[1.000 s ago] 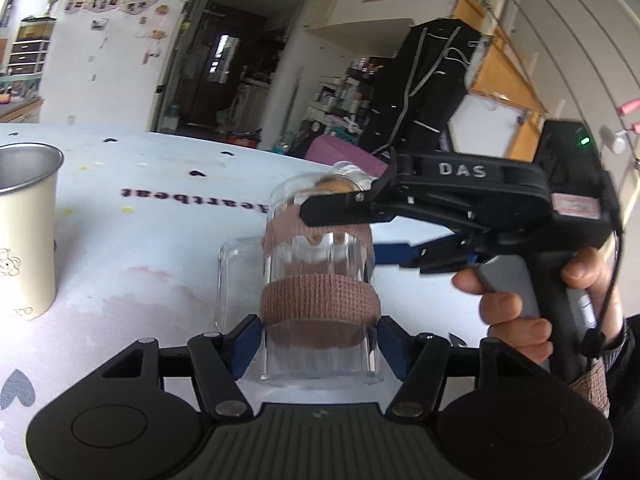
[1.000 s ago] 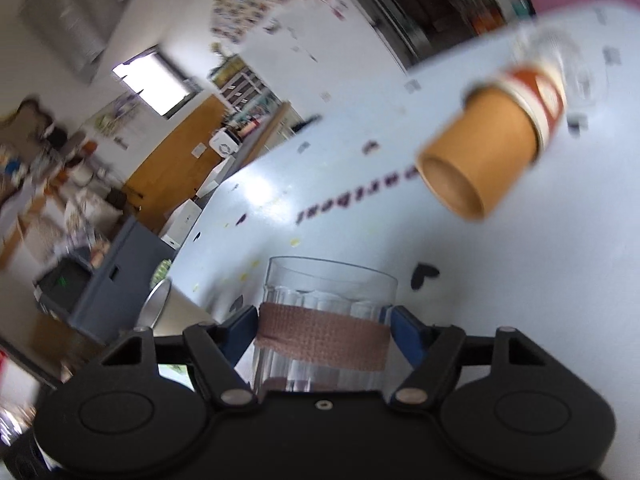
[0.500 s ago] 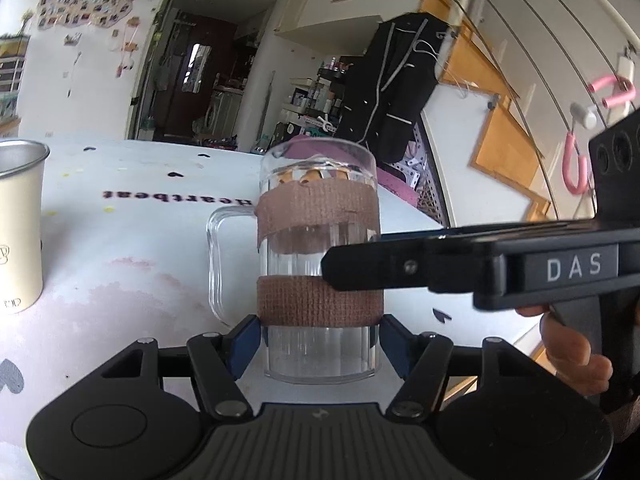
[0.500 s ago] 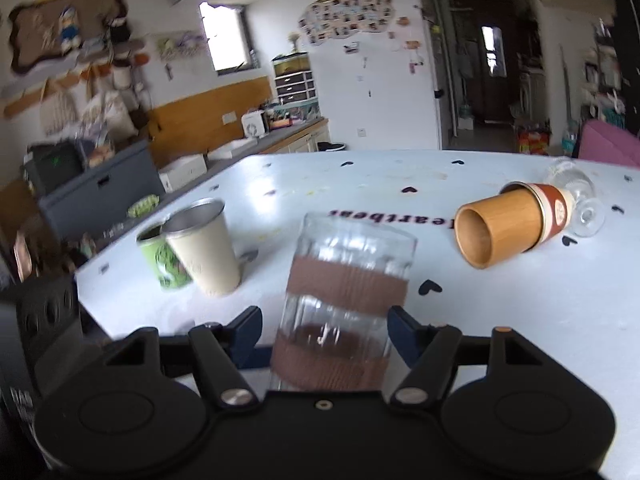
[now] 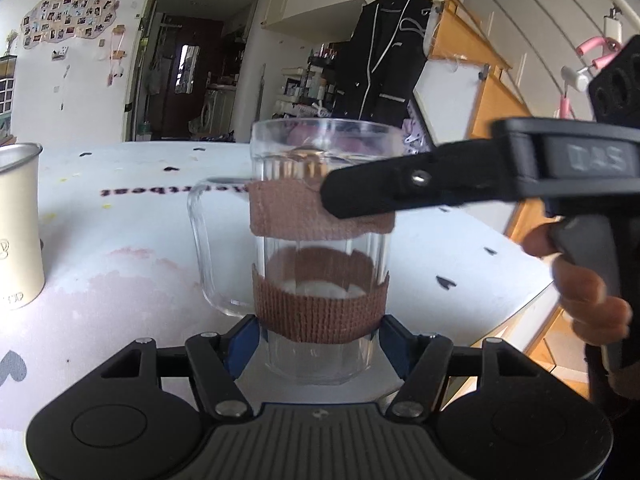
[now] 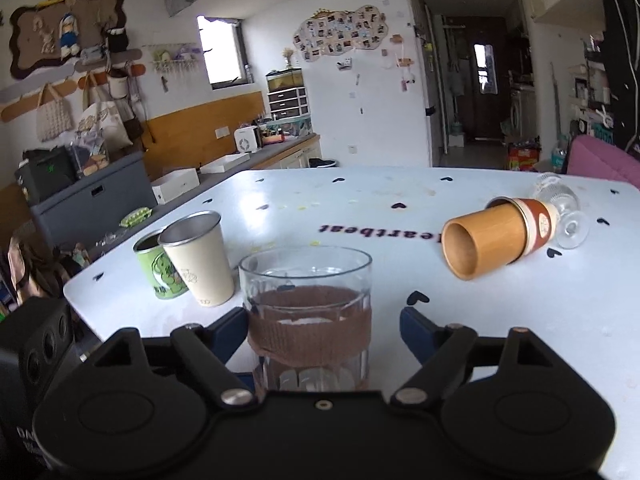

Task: Flip cup upright
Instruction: 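Rotate the glass mug upright with the right tool while the left tool releases it, then lower the upright glass mug beside the cream cup and open the right tool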

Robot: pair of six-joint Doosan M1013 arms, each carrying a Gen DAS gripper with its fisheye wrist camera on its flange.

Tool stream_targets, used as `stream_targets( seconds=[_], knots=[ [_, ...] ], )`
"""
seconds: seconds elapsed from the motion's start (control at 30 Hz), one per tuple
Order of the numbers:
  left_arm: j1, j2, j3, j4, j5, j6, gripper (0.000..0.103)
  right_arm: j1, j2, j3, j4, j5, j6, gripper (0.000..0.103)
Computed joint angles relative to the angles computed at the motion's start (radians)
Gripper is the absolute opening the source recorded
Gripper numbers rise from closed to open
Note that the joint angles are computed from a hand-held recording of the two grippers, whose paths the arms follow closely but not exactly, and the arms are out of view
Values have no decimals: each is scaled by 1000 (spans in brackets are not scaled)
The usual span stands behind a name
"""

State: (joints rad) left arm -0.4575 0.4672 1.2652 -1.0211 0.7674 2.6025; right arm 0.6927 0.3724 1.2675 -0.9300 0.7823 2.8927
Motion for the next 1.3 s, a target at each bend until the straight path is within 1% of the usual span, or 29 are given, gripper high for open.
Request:
stream_targets(
  seconds=[0.1,0.2,0.27,0.37,0.43,0.53,0.63,0.73,0.83,0.93,1.1,1.17,1.3],
  knots=[
    [-9,-1,5,65,-36,-47,66,6,0,2,21,-8,-32,83],
    [-9,3,4,59,-46,-51,66,12,4,3,41,0,-68,83],
    [-10,4,4,60,-66,-54,66,12,14,-6,57,9,-96,83],
    [-9,6,6,51,-89,-53,66,2,32,-24,76,-5,-130,81],
    [-11,8,6,80,-127,-86,66,-3,52,-47,78,-3,-163,76],
    [-8,14,4,90,-178,-115,67,-13,81,-85,86,-8,-195,75],
    [-8,11,9,145,-237,-179,67,-24,110,-124,97,-17,-205,75],
    [-3,10,10,195,-284,-247,67,-25,151,-186,92,18,-214,75],
    [5,16,-1,252,-316,-348,67,-27,188,-243,90,48,-205,75],
    [16,16,-2,254,-327,-377,67,-29,223,-299,86,84,-195,75],
    [28,7,16,230,-342,-362,66,-31,281,-398,106,127,-214,75],
    [24,4,16,248,-348,-385,67,-30,300,-431,116,135,-228,75],
    [30,3,18,248,-349,-391,67,-29,324,-471,135,133,-251,75]
  ],
)
